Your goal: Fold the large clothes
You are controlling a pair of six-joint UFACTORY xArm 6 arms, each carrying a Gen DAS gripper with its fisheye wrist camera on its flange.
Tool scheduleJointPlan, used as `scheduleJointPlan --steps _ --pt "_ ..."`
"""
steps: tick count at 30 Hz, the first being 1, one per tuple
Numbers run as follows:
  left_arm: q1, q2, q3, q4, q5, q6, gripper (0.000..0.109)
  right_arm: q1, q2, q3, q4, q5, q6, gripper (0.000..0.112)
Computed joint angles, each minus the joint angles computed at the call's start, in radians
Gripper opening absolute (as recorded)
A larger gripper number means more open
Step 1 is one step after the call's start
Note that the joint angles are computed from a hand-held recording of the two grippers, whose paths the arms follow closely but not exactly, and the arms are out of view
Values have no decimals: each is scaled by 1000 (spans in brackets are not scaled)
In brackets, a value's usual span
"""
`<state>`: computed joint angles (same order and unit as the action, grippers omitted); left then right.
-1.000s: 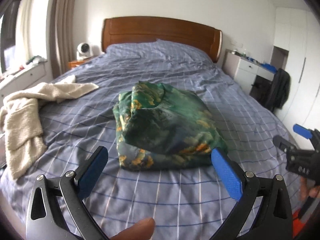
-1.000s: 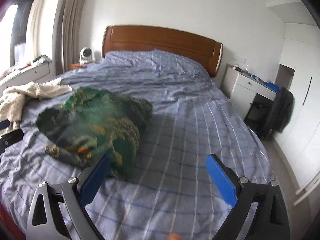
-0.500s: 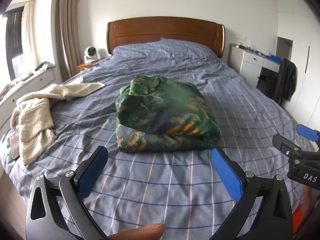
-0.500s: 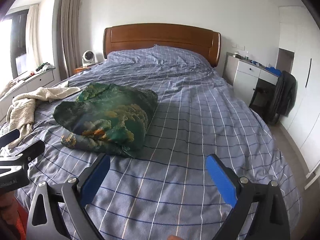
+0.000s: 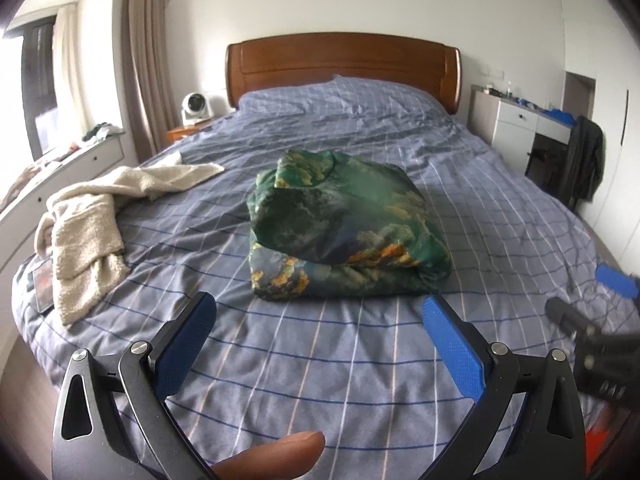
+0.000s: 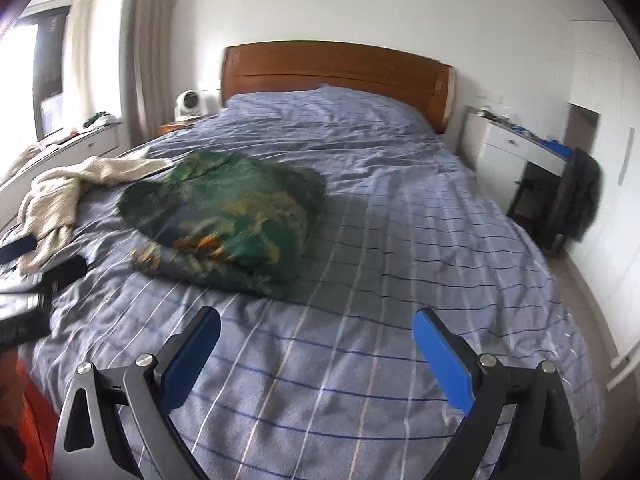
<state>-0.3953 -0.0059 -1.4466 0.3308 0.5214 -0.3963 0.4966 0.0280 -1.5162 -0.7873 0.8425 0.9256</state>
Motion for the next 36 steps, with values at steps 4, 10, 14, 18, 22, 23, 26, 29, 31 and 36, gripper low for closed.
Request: scheduleJointPlan --steps 4,10,14,18,22,23,26,29,31,36 --pt "1 -7 -3 39 14 -28 103 -2 -45 73 -55 -83 63 99" --pt "-7 2 -23 51 63 -26 103 25 -18 21 -62 1 43 99" --pt "-13 1 -27 50 83 -16 103 30 -8 -3 -23 8 23 99" --pt "-18 -4 -27 32 89 3 103 41 6 -29 -8 36 14 99" --pt "-26 -7 -27 37 93 8 103 52 24 -62 17 74 -4 99" --pt "-28 -7 -29 41 99 8 103 53 29 -72 24 84 -7 99" --pt "-33 -7 -32 63 111 -1 103 57 42 -97 47 108 -11 99" --pt "-34 -5 -35 78 123 -15 103 60 54 -121 72 124 -15 99" --pt "-35 0 -42 71 134 -13 103 63 60 -134 78 134 -10 99" --pt "-33 4 -47 51 140 0 103 68 78 -164 83 173 -4 102"
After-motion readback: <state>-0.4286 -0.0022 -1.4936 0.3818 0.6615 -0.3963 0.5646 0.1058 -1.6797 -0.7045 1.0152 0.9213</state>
